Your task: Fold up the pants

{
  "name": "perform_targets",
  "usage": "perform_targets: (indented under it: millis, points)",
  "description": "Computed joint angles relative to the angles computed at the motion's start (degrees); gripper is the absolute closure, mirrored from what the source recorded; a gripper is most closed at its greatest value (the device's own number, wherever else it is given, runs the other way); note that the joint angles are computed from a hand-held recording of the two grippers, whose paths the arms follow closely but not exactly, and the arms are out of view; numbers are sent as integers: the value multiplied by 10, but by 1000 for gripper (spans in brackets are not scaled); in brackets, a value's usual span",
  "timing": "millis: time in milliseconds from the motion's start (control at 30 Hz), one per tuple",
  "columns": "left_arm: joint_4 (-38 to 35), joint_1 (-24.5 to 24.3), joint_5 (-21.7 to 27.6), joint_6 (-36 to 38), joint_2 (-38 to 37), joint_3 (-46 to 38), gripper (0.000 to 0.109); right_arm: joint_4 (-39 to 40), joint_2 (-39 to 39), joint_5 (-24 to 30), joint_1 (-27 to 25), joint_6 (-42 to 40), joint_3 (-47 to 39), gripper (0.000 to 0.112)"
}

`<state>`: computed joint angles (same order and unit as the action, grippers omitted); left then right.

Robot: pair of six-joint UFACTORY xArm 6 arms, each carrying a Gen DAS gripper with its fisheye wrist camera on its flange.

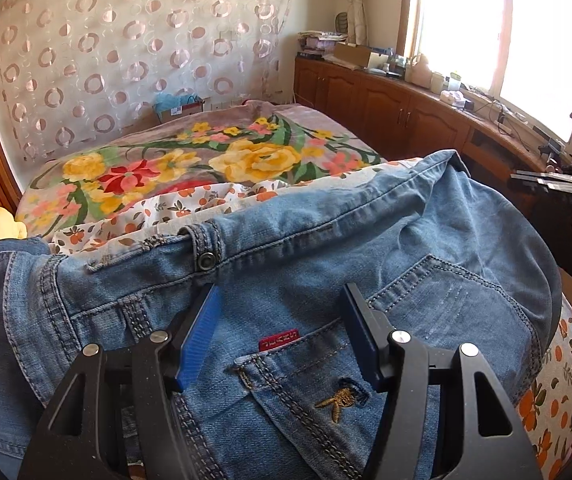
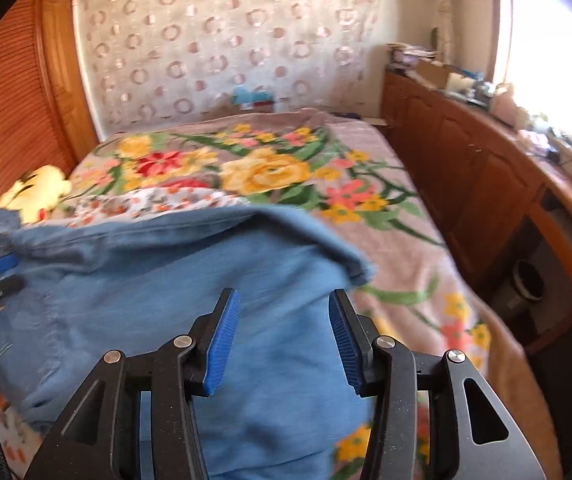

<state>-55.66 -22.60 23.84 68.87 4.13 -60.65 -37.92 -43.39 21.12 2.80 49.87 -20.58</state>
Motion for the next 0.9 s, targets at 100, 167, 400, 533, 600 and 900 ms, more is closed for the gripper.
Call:
perform_targets:
  millis: [100,167,400,533,600,900]
  points:
    - [46,3,-1,-33,2,-9,46,-5,32,-42,26,15,3,64]
    - [77,1,-7,-51,5,-15,46,-29,58,-62,35,34,-1,64]
    - [221,-7,3,-175,65,-89,46,-136,139,-54,31,103,-36,63]
    - [271,-8,3,-228,99,-126,46,-184,153,-42,38,145,-53,63]
    - [282,-4,3,-245,110,-139,46,-177,153,-32,51,148,-56,63]
    - [198,11,-21,-187,57,-85,46,-181,108,-1,83,169,-24,61]
